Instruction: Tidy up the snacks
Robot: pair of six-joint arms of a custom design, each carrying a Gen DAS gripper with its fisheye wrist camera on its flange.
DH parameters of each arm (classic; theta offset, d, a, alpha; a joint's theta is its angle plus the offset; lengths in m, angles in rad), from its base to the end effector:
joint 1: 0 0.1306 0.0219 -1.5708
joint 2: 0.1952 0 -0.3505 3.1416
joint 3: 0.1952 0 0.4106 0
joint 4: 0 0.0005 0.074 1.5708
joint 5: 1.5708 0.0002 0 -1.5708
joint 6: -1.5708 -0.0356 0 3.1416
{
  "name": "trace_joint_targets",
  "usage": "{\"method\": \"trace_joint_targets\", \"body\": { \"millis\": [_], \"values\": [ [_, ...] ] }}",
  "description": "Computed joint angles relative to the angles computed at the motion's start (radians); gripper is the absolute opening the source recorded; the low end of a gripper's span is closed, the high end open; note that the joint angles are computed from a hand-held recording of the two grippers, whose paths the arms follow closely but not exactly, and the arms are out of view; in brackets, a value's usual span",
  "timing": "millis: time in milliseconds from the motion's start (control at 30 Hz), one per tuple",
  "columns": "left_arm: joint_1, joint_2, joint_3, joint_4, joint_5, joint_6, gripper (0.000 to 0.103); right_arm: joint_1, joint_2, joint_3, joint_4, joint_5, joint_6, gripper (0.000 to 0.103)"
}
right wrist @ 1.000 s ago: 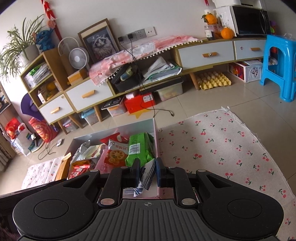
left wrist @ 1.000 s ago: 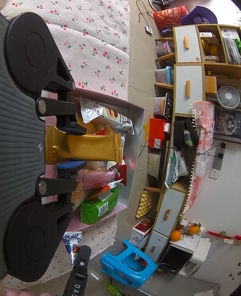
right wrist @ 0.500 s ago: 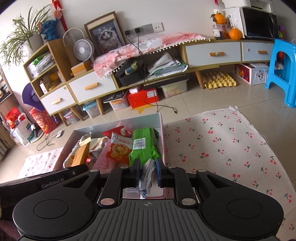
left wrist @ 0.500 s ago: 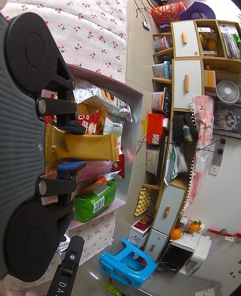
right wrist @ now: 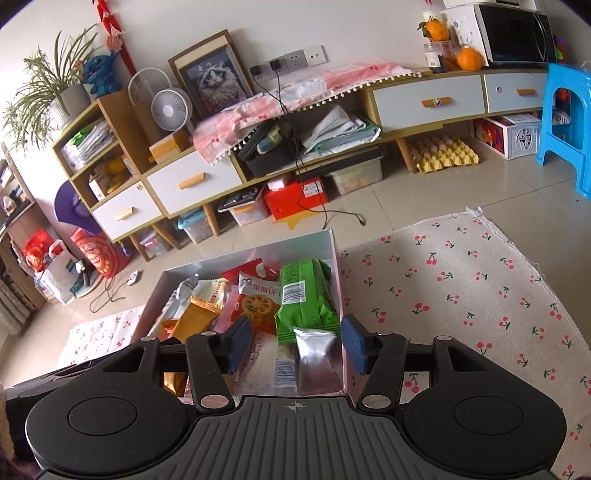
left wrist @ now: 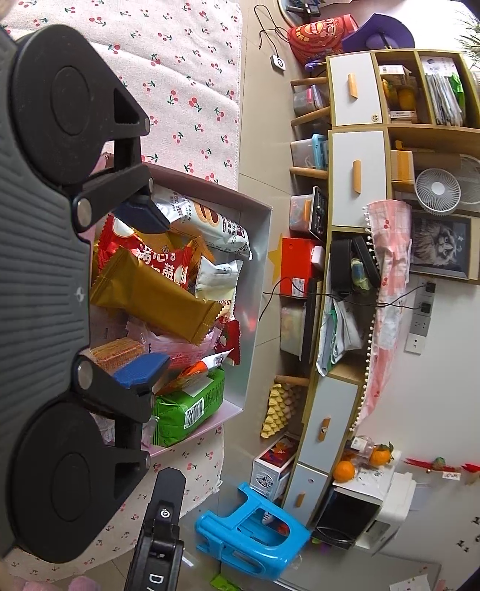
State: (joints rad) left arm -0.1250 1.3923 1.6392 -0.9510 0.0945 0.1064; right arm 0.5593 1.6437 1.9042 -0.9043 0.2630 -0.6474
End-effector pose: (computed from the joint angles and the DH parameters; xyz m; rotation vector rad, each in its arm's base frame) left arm 0.5047 -0.0673 0.5104 0.0711 2.2804 -0.2290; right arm 0.5121 0.3091 0.5091 0.2434 2.2024 0.3862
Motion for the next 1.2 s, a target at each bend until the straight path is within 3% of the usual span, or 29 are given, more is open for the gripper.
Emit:
{"method": "trace_joint_targets", "body": {
  "millis": [167,267,533,800,967,1200],
  "values": [
    [0.015,-0.038,-0.021,-0.017,0.000,-0.007,0.084,0.013,-0.014,0.004,-0.008,0.016,0.010,0.073],
    [0.026,-0.061,-0.032,-0.050,0.002,-0.003,0.093,0.027,-0.022,0.007,-0.024,0.031,0.026,0.076],
    [0.057,-0.122,-0.065,-0.139,-0.008,0.000,0.102,0.079,-0.042,0.005,-0.112,0.098,0.098,0.082],
    [0.074,-0.155,-0.070,-0.255,-0.019,0.020,0.102,0.123,-0.065,-0.011,-0.203,0.111,0.112,0.086],
    [0.076,-0.204,-0.119,-0.261,-0.010,0.011,0.102,0.153,-0.074,-0.018,-0.269,0.130,0.074,0.087],
    [0.050,-0.245,-0.152,-0.283,-0.078,-0.013,0.102,0.213,-0.090,-0.034,-0.337,0.190,0.022,0.095]
  ]
}}
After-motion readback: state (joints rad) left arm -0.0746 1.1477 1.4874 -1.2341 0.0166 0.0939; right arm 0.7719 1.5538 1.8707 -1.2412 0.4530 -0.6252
